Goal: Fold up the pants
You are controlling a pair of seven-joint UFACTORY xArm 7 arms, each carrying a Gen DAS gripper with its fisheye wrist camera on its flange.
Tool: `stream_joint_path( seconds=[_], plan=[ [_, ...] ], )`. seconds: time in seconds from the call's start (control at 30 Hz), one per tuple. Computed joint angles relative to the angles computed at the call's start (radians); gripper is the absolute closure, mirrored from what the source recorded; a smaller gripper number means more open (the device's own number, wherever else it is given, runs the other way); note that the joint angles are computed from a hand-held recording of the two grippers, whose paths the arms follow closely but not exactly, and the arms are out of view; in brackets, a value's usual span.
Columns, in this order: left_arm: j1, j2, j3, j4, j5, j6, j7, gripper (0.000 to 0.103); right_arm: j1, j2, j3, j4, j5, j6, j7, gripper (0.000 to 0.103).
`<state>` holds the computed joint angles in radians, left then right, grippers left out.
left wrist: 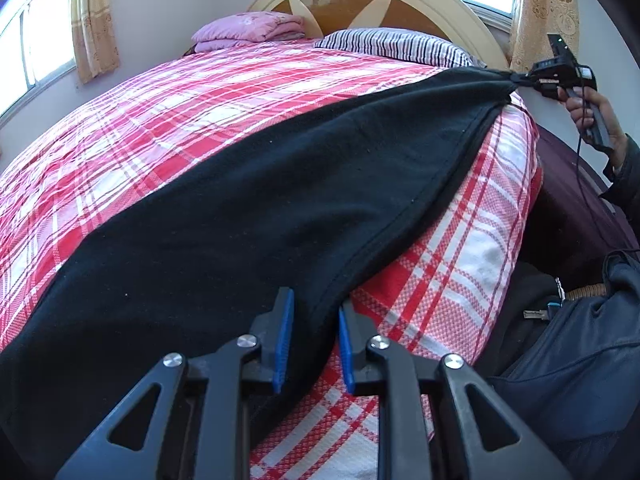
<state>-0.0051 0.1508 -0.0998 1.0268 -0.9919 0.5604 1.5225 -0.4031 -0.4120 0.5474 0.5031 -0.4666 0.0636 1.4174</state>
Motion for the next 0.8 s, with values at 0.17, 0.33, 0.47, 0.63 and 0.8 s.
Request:
stream_joint_path(
  seconds=[0.17,0.33,0.47,0.63,0.8],
  plan=[
    [0.004,-0.012,0.008,-0.003,0.037,0.033,-0.003,0.080,-0.151,0.093,0.088,0.034,-0.065,-0.022,0.072,0.084],
    [0.010,-0.017,0.014,-0.007,0.031,0.048,0.019,0.080,-0.182,-0.027,0.199,0.075,-0.144,0.155,0.192,0.057],
    [0.003,-0.011,0.011,-0.002,0.040,0.037,0.018,0.080,-0.136,0.063,0.279,0.208,-0.311,0.125,0.110,0.057],
    [0.005,-0.011,0.012,0.001,0.059,0.050,0.011,0.080,-0.061,0.490,0.406,0.502,-0.611,0.320,-0.064,0.057],
    [0.024,-0.005,0.020,0.012,0.044,0.105,0.021,0.080,0.100,0.709,0.346,0.648,-0.656,0.520,-0.210,0.057]
  ],
)
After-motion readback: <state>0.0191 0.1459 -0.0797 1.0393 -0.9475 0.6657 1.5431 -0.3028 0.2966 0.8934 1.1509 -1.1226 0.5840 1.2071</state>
